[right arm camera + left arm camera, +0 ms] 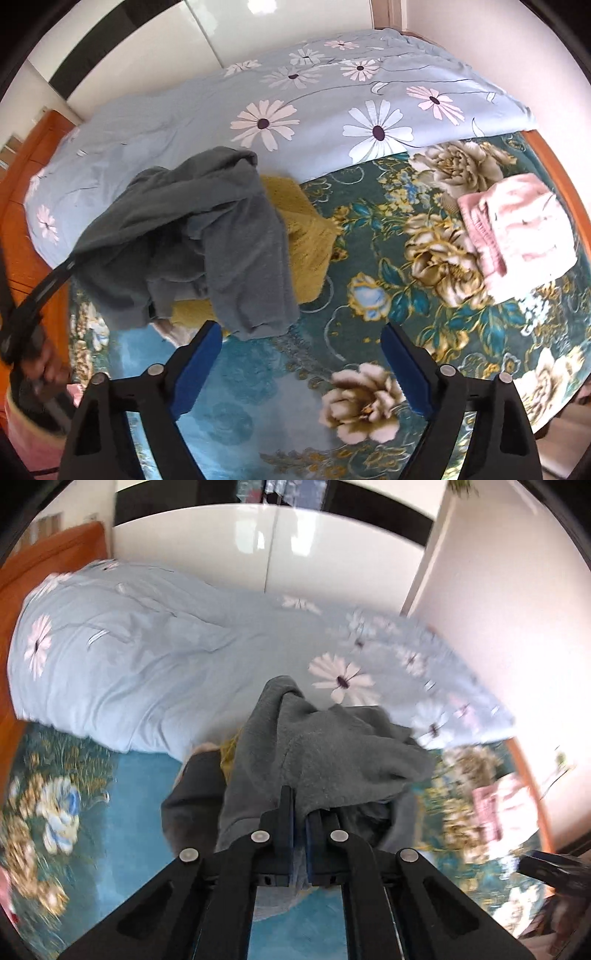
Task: Fold clothes
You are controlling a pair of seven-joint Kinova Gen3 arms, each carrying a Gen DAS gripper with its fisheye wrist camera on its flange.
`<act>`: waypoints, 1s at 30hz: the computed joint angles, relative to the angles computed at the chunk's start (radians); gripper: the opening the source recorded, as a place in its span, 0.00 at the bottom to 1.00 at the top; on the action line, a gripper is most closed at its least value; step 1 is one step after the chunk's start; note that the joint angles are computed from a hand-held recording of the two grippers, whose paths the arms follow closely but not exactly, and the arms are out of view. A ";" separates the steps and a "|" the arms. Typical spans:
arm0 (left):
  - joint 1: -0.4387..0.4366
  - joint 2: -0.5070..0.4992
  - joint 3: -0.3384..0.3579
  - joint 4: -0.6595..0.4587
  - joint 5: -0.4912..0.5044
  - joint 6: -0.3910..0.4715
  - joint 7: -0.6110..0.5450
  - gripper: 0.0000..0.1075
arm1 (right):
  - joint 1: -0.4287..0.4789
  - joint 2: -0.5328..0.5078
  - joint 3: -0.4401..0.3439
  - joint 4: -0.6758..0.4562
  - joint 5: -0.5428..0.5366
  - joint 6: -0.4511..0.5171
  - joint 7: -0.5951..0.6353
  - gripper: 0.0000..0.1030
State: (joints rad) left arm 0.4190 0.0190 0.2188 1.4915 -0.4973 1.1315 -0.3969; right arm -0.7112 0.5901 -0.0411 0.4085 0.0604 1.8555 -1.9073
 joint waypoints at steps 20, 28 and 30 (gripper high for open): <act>0.003 -0.271 0.175 0.551 0.394 0.132 0.562 0.03 | 0.077 -0.275 -0.115 0.518 -0.095 -0.143 -0.095 0.72; -0.030 -0.271 0.198 0.504 0.476 0.170 0.588 0.03 | 0.147 -0.270 -0.127 0.632 -0.204 -0.217 -0.093 0.53; -0.029 -0.258 0.198 0.479 0.482 0.184 0.590 0.03 | 0.159 -0.260 -0.127 0.655 -0.218 -0.228 -0.084 0.51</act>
